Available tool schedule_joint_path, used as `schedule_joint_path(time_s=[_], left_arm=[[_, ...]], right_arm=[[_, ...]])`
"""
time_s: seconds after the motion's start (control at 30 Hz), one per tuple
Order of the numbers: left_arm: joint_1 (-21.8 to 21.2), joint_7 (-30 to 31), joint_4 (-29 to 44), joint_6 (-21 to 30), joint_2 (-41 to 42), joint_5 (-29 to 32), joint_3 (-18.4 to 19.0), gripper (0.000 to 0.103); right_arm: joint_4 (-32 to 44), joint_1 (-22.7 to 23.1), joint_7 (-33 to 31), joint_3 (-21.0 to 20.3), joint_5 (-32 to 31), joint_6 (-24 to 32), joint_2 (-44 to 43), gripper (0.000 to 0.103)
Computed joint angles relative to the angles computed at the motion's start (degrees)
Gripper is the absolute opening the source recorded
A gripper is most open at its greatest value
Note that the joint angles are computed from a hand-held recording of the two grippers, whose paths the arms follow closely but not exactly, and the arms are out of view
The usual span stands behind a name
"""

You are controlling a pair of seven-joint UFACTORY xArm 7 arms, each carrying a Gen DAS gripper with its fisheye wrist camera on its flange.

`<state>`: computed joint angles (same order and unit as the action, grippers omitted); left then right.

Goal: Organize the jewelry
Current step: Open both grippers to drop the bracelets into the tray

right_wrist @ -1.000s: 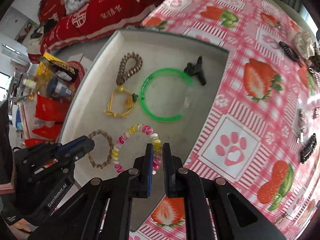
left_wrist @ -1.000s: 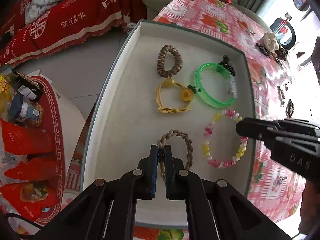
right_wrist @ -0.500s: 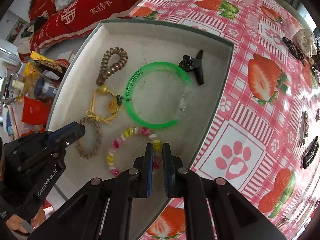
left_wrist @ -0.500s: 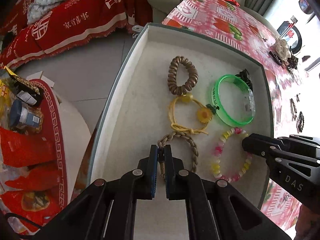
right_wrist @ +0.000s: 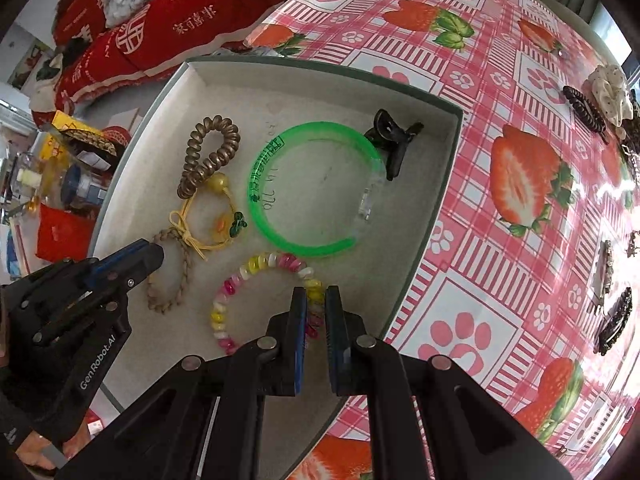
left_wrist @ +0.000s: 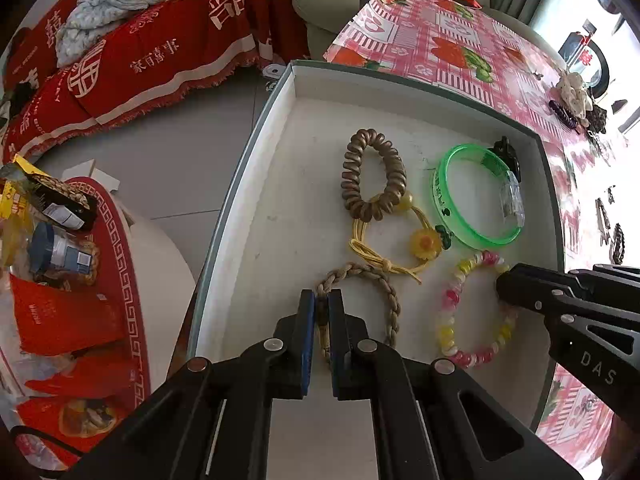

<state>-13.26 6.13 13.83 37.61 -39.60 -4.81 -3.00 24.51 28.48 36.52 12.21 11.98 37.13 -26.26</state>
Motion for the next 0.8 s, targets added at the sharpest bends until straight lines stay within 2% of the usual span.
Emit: schedule_joint_path(time_s=[0.33, 0.4, 0.47, 0.53, 0.8], left_arm=[[0.1, -0.9, 0.0, 2.3, -2.6, 1.2, -0.7, 0.013], [0.0, -1.0, -0.1, 2.6, -3.4, 1.5, -0.9, 0.013], [0.0, -1.2, -0.2, 2.9, -3.8, 2.0, -1.3, 0.013], [-0.1, -1.3, -0.2, 3.2, -4.3, 2.1, -1.3, 0.013], [-0.7, -1.7, -0.4, 4.6, -5.9, 2.7, -1.8, 0.013]], right_arm=[[-0.6, 0.7, -0.3, -0.4, 1.0, -0.6, -0.9, 0.011], [-0.6, 0.8, -0.6, -0.7, 1.4, -0.5, -1.9, 0.013], [-0.5, 1.0, -1.2, -1.1, 2.0, -0.4, -2.6, 0.025], [-0.6, 0.7, -0.9, -1.0, 1.9, -0.2, -3.9, 0.029], [-1.7, -0.2, 2.2, -0.3, 1.0, 2.7, -11.8, 0.029]])
